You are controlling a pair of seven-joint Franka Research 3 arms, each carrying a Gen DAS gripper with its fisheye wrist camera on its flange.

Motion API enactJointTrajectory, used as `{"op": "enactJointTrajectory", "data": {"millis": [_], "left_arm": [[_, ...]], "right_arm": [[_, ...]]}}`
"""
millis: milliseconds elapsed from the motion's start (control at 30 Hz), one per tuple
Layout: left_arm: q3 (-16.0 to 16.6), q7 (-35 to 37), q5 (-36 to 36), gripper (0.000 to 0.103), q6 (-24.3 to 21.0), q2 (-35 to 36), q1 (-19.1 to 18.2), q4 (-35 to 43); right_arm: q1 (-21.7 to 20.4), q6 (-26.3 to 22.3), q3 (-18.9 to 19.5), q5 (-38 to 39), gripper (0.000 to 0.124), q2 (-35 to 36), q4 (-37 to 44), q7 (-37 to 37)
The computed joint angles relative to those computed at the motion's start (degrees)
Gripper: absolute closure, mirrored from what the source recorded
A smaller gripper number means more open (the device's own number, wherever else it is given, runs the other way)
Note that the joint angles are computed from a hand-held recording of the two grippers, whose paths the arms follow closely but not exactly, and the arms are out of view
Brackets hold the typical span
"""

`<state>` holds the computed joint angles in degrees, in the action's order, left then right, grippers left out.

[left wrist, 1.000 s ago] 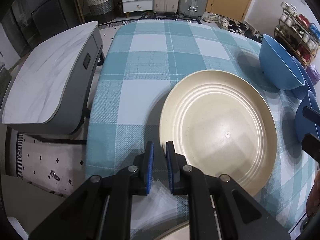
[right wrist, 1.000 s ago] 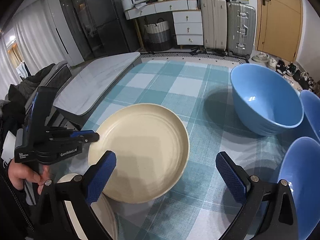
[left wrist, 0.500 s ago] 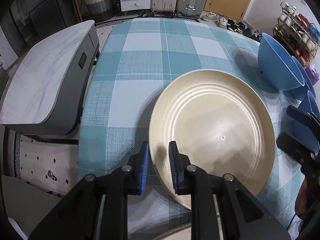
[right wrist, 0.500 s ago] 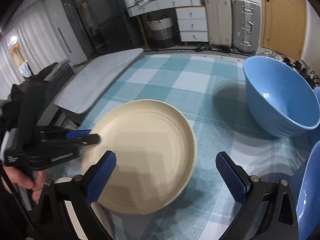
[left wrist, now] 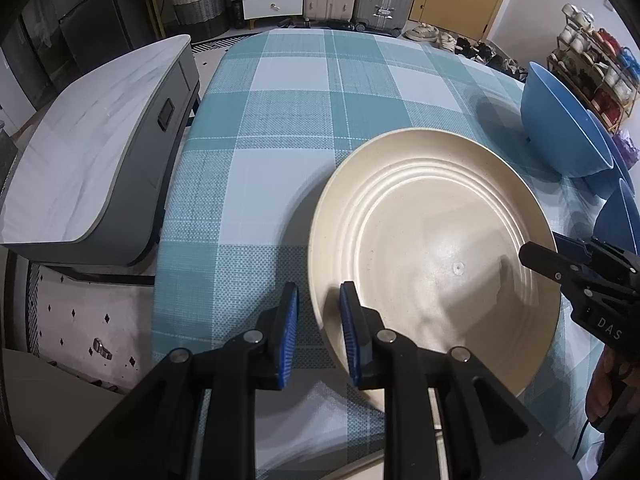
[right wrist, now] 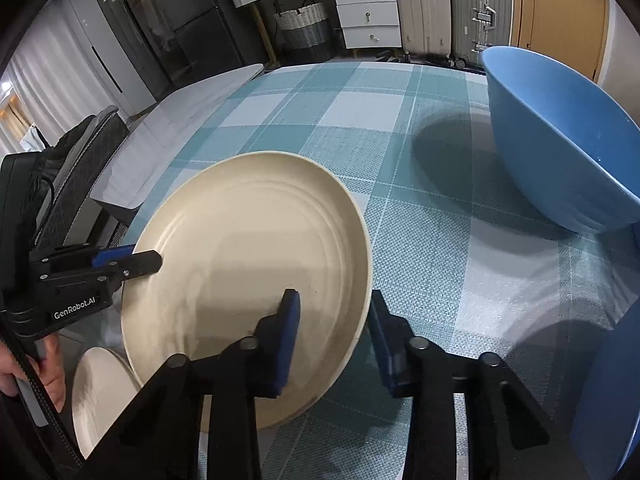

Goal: Organize plates and bowls

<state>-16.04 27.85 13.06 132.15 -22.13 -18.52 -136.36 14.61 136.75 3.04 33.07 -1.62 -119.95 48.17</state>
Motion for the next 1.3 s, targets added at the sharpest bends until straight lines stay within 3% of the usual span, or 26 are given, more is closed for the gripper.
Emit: {"op": "enactJointTrajectory", "data": {"millis": [233,767,1300], "left_arm": [[-0.1,0.0,0.2,0.082,-0.1,-0.1,-0.1,-0.1],[-0.2,0.2,-0.5,0.085,-0.8,1.3,-0.7,1.2],[0.0,0.1,-1.0,0.085,0.0,0.0,-0.8,0.0]], "right_arm": [[-0.3,-0.2,-0.2,-0.7,0.11,0.9,0.4,2.0],[0.4,3.1,0.2,-3.2,0.113,-0.8,-1.1,3.9],[-0.6,-2.3,-0.4,0.2,0.111,1.2,1.0,2.2]]}}
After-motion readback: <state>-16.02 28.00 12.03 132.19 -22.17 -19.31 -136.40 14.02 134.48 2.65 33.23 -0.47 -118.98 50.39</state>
